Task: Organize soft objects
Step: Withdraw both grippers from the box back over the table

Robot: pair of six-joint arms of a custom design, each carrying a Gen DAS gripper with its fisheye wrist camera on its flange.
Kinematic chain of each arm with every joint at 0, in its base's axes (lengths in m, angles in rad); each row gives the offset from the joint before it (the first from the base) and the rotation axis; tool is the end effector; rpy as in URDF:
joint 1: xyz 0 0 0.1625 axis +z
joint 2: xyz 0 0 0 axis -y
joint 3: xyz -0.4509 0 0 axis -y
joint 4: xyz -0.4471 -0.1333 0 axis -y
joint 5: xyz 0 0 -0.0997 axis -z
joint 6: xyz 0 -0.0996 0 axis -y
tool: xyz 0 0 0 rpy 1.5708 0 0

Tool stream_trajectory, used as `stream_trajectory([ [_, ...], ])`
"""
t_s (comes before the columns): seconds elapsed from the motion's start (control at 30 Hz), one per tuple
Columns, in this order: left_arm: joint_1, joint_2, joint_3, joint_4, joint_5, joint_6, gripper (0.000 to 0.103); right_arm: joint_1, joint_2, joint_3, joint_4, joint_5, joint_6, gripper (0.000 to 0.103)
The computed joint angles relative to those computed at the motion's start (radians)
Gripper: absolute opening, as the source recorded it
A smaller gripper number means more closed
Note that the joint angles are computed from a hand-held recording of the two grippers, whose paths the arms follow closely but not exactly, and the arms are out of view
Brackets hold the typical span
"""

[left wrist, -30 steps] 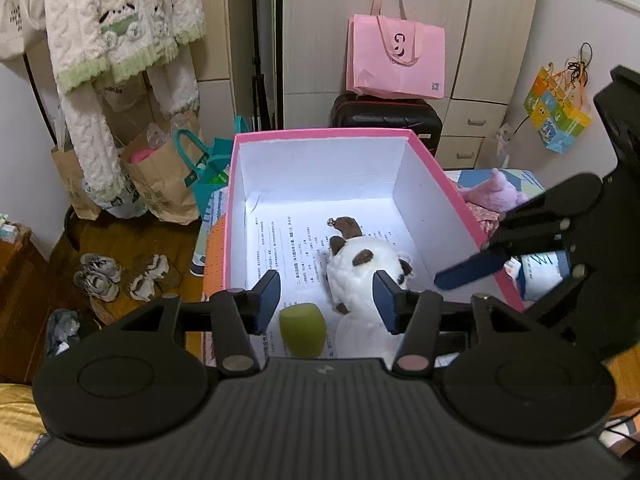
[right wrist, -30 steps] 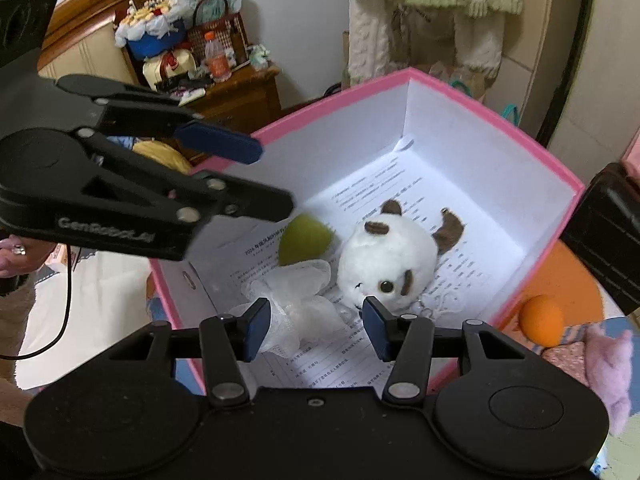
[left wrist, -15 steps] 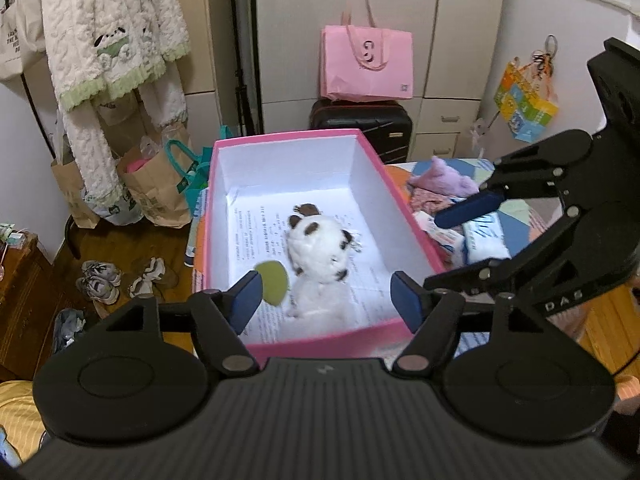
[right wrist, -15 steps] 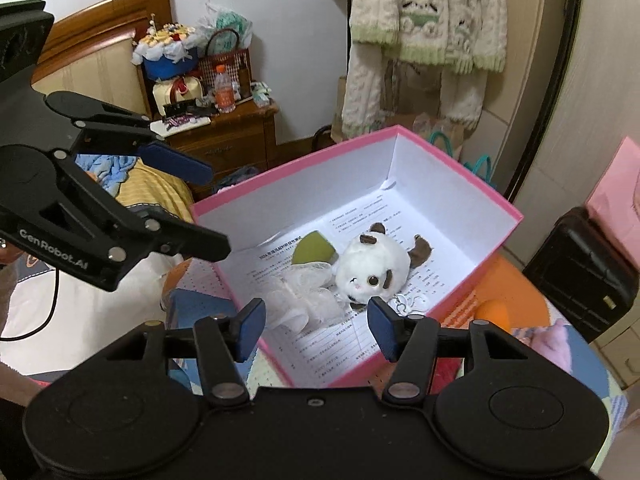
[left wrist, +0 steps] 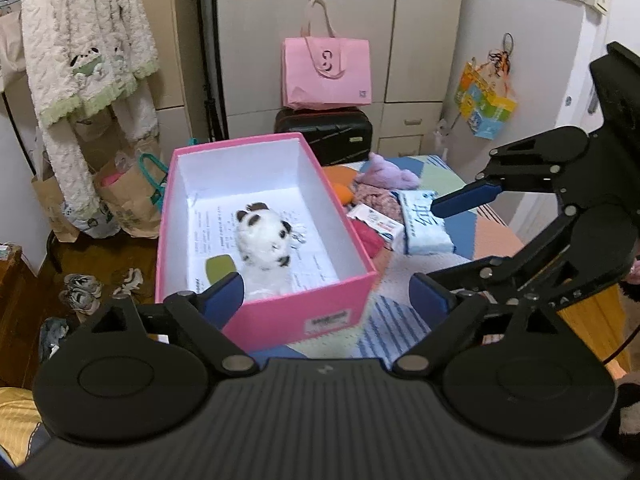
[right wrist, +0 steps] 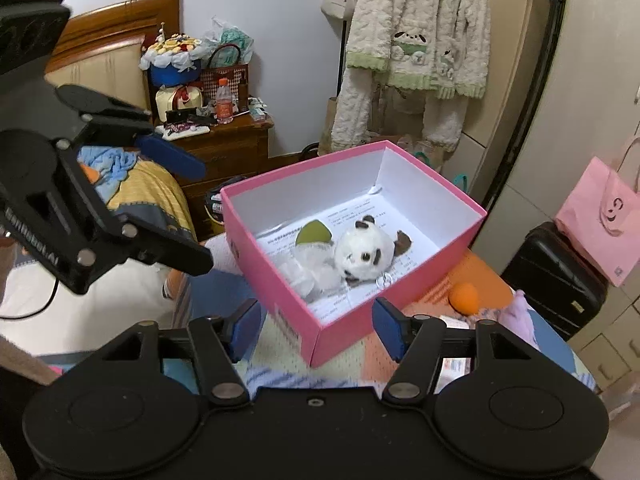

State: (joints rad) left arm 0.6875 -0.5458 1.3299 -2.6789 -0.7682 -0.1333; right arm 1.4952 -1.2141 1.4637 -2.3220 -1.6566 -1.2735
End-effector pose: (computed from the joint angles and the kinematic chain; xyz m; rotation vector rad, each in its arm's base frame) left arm -0.5025 -0.6778 0.0470 0.7408 2.3469 -0.8576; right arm 0.0696 -0.7332 0.4355 1.5110 -2.2667 0.4720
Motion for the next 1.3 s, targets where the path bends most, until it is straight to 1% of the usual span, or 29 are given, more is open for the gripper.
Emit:
stream_trajectory([
  [0.07,-0.006,0.004,0.005,-0.005,-0.008,0.005,0.093,-0.007,-0.028,0.033,-0.017,0.002,-0.011,0.068],
  [0.17,-0.012,0.016,0.003,-0.007,-0.023,0.018,0.094,-0.021,-0.068,0.077,-0.041,0.016,-0.03,0.07],
  [0.3,-0.016,0.038,-0.013,0.012,-0.058,0.037,0.095,-0.048,-0.107,0.119,-0.074,0.04,-0.034,0.07],
  [0.43,-0.013,0.074,-0.05,0.037,-0.091,0.045,0.096,-0.092,-0.129,0.131,-0.077,0.078,-0.012,0.071],
  [0.57,-0.007,0.111,-0.094,0.05,-0.138,0.069,0.095,-0.15,-0.134,0.129,-0.096,0.129,0.044,0.071],
  [0.63,-0.006,0.129,-0.122,0.077,-0.162,0.063,0.094,-0.188,-0.123,0.104,-0.073,0.176,0.088,0.071],
  [0.7,-0.005,0.15,-0.151,0.086,-0.181,0.085,0.094,-0.216,-0.102,0.068,-0.044,0.203,0.129,0.071],
  [0.8,-0.003,0.189,-0.199,0.082,-0.182,0.121,0.094,-0.25,-0.074,0.041,-0.081,0.234,0.149,0.071],
  [0.9,0.006,0.229,-0.252,0.073,-0.197,0.137,0.094,-0.275,-0.051,0.026,-0.124,0.264,0.135,0.071],
  [1.07,0.03,0.301,-0.349,0.067,-0.232,0.138,0.092,-0.301,-0.006,-0.01,-0.148,0.308,0.101,0.071],
  [1.23,0.058,0.384,-0.46,0.055,-0.26,0.129,0.092,-0.312,0.051,-0.039,-0.197,0.31,0.064,0.071],
  [1.3,0.065,0.423,-0.509,0.046,-0.261,0.149,0.089,-0.314,0.071,-0.045,-0.216,0.304,0.049,0.071],
])
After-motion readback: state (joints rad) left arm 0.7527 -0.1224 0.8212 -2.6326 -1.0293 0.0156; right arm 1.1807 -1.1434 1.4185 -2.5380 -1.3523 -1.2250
